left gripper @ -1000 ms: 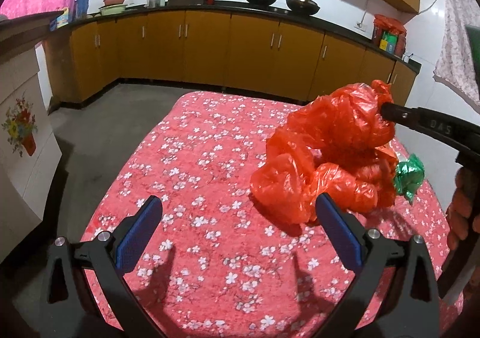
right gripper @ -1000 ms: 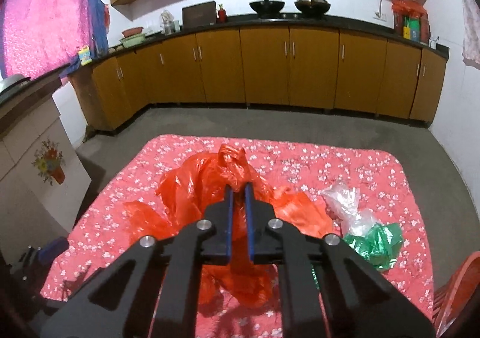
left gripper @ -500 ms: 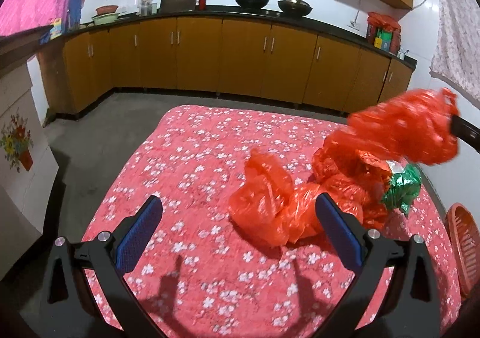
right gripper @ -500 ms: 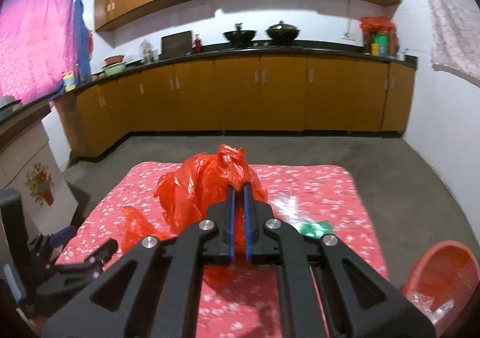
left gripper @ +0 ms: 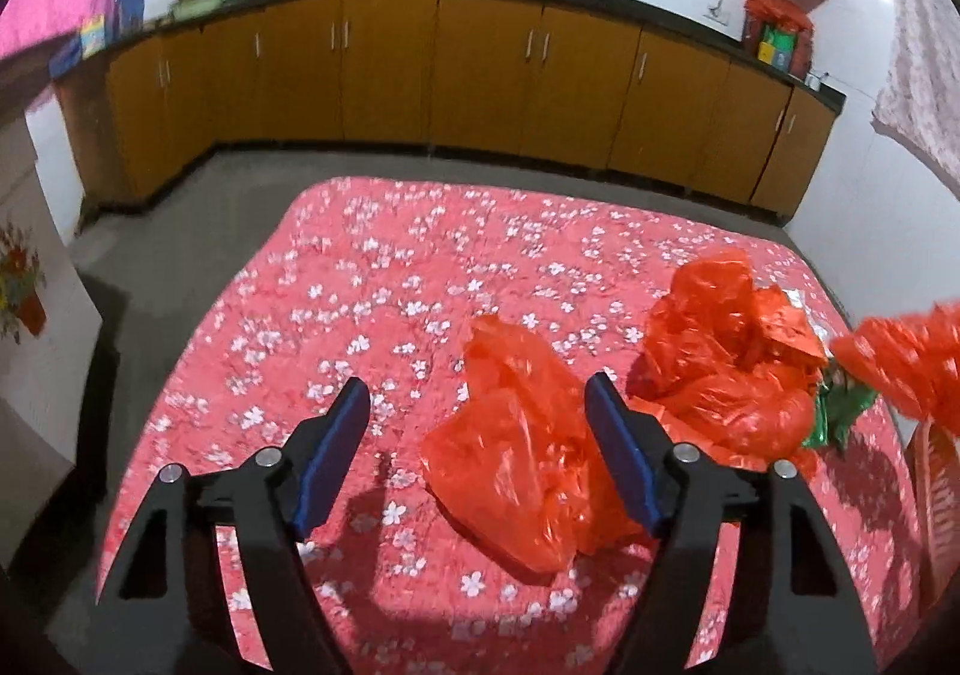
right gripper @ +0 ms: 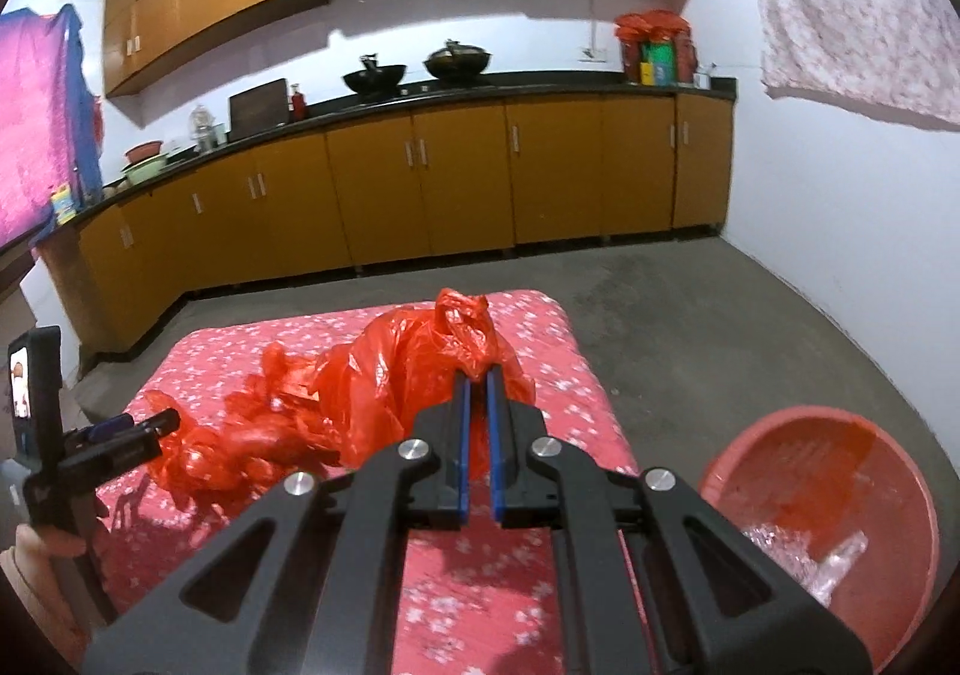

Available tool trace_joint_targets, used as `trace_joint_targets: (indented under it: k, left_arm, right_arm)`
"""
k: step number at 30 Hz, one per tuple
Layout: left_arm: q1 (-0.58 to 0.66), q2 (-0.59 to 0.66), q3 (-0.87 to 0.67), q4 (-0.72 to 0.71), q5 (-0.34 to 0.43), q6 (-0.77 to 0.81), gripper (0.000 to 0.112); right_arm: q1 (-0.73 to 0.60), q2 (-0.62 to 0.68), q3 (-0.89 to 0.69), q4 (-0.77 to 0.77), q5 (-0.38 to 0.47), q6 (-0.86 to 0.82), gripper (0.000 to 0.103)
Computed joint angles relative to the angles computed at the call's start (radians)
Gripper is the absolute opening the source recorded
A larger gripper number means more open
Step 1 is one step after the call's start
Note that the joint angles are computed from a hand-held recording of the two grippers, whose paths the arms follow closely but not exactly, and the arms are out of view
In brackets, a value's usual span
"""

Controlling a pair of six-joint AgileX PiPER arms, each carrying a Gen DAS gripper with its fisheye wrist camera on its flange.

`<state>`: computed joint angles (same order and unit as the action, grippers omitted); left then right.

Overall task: Collect trash
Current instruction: 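Grasp another red bag with the left tool while the right tool holds its red bag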

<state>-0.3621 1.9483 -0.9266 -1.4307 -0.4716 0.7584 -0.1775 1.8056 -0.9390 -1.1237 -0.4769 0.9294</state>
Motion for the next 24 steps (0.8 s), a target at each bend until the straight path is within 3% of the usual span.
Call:
trace_joint_targets:
  k: [6, 13, 16, 24]
  left_arm:
    - [0.015, 0.012, -0.009, 0.089, 0.047, -0.077, 0.067]
    - [0.015, 0.035, -0.054, 0.017, 0.079, 0.03, 0.021]
    - [-0.002, 0.02, -0.043, 0.004, 0.058, 0.048, 0.014]
    - [-0.065, -0.088, 0.028, -0.025, -0.029, 0.064, 0.011]
  right_arm:
    - [-0.029, 0.028, -0.005, -0.018, -0.002, 0.007, 0.006]
    - [-0.048, 0.009, 0.04, 0.004, -0.019, -0.034, 0.006]
    - [-0.058, -0.007, 0.052, 0.002, -0.024, -0.035, 0.006]
    - [-0.113, -0.067, 0.087, -0.06, -0.062, 0.013, 0.006]
